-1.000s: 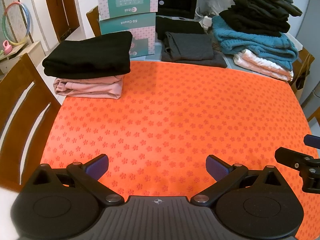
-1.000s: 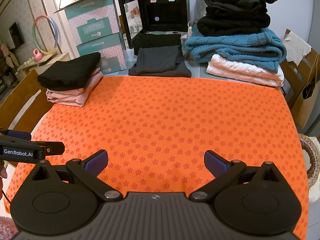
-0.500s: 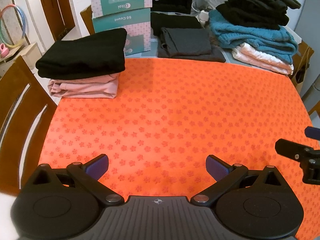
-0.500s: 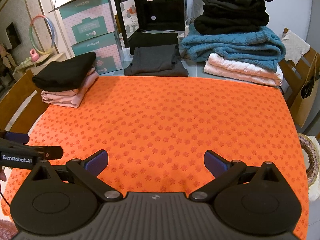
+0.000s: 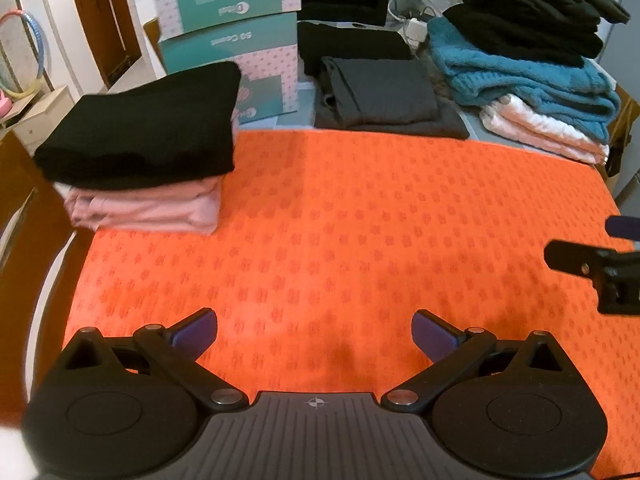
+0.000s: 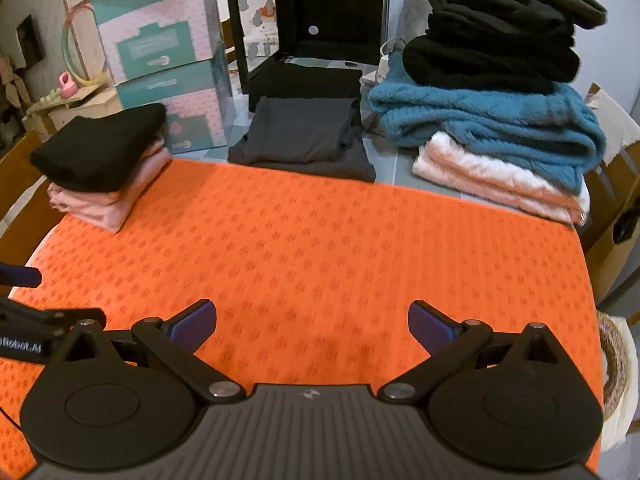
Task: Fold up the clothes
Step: 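Reach both tools to the dark grey garment pile and grasp it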
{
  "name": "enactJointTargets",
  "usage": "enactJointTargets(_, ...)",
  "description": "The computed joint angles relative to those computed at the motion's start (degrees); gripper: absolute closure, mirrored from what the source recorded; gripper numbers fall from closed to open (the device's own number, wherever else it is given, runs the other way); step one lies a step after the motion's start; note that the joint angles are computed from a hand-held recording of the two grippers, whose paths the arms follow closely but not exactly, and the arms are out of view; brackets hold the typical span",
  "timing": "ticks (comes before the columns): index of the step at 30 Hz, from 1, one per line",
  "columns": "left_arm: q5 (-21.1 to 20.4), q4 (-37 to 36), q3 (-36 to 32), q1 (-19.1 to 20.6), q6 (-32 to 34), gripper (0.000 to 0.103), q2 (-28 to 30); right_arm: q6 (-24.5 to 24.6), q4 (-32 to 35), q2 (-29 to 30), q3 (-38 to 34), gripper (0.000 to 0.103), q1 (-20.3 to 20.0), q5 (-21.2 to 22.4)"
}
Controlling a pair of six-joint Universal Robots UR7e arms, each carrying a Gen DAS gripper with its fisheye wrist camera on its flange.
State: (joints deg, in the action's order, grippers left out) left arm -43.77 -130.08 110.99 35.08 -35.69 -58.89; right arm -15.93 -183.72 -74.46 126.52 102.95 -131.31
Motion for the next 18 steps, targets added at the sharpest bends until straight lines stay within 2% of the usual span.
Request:
enactJointTargets(9,1.44,-7.28,-10.73,5.27,10.38,0.0,9.94,-4.51,-0.31,6.9,-10.93,0.0,-5.99,4.45)
enactJointTargets(18,2.61,-12.41,-22.24,10.01,17.74,0.0,19.48,-4.49,1.88,12.75,-20.51,0.0,-11.09,9.61)
